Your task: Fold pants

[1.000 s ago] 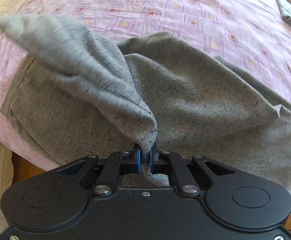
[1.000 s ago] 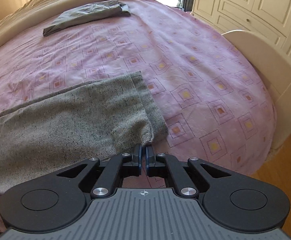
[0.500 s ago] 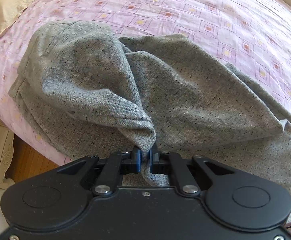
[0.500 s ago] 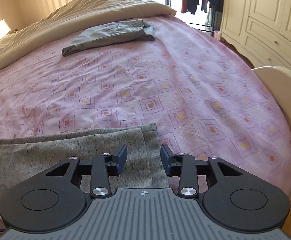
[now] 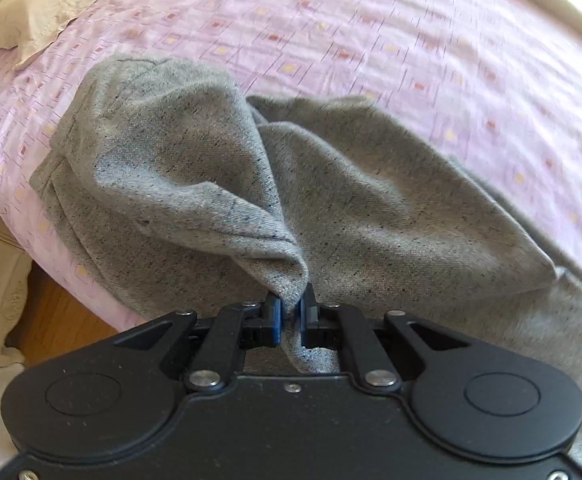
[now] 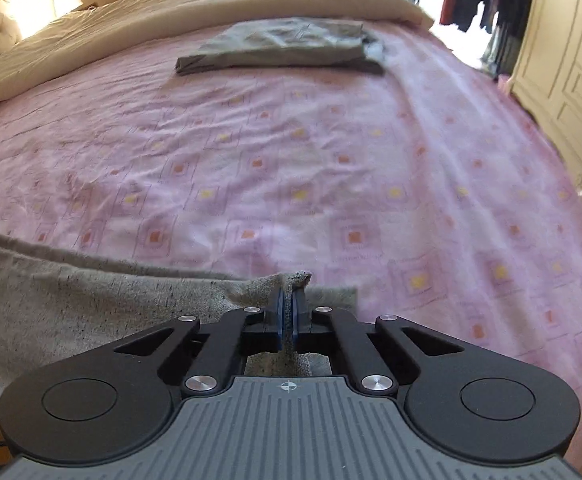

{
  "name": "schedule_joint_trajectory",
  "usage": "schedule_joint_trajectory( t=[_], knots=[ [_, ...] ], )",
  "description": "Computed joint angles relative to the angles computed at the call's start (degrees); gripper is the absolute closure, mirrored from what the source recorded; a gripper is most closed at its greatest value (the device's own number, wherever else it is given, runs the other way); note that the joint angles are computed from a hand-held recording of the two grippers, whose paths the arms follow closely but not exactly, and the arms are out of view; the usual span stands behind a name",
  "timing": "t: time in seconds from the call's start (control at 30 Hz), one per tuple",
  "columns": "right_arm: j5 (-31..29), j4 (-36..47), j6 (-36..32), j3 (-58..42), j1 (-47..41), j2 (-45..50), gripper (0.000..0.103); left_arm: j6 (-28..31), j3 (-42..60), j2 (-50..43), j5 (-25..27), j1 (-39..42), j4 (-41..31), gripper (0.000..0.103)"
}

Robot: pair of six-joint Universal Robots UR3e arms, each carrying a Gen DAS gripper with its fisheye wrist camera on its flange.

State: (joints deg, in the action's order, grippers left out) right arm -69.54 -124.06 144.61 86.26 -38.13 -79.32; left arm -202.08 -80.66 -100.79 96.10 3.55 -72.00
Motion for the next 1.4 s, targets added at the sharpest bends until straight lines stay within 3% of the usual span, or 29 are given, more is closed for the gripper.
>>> schedule_joint_trajectory(
  t=[0.1,0.17,0.23,0.33,0.43,0.73,0.87,1.07,1.1,1.27,1.4],
  knots=[
    [-5.75,-3.57,4.93,-1.47,1.36,3.22,0.099,0.01,1.57,-1.73,1.48,-1.71,-1.34,0.090],
    [-7.10,-1.32,4.88,-2.35,1.72,4.91,0.099,0.46,2.65,-3.26,2.36,-2.45,-2.77,0.090],
    [-7.38,-4.61,4.77,0.23,1.81,3.96,0.097,-0.03,3.47,-4.04,2.52,-2.47,-4.30,0.087],
    [-7.88,-7.02,7.61,1.52,1.80,2.20,0.085,0.04,3.54,-3.68,0.55,-1.24,-5.88,0.080],
    [-6.30,-11.31,8.48,4.40,1.29,-1.30,0.085,2.70,2.75,-2.24,0.31,-1.01,-6.91,0.079],
    [0.69,-6.87,12.93,6.77,5.21,-10.47,0.085,16.57,-3.88,8.23,-3.98,5.65,-8.09,0.079],
    [0.65,-5.46,16.18,8.92,12.77,-13.28,0.085,23.33,-4.14,10.10,-6.01,13.16,-7.67,0.079],
    [-2.06,-4.09,25.92,5.86,30.21,-9.64,0.082,34.47,2.50,4.74,-8.34,24.14,-6.86,0.069],
    [-2.26,-3.79,27.95,4.15,33.94,-7.91,0.078,36.56,3.91,3.18,-8.33,25.30,-6.52,0.069],
    [-5.92,-4.82,33.23,-8.09,50.82,4.50,0.077,45.89,12.83,-6.84,-8.60,30.07,-6.51,0.068],
    [-9.76,-2.59,34.83,-22.44,60.57,16.30,0.077,50.74,21.52,-15.38,-7.34,31.04,-9.05,0.058]
  ],
)
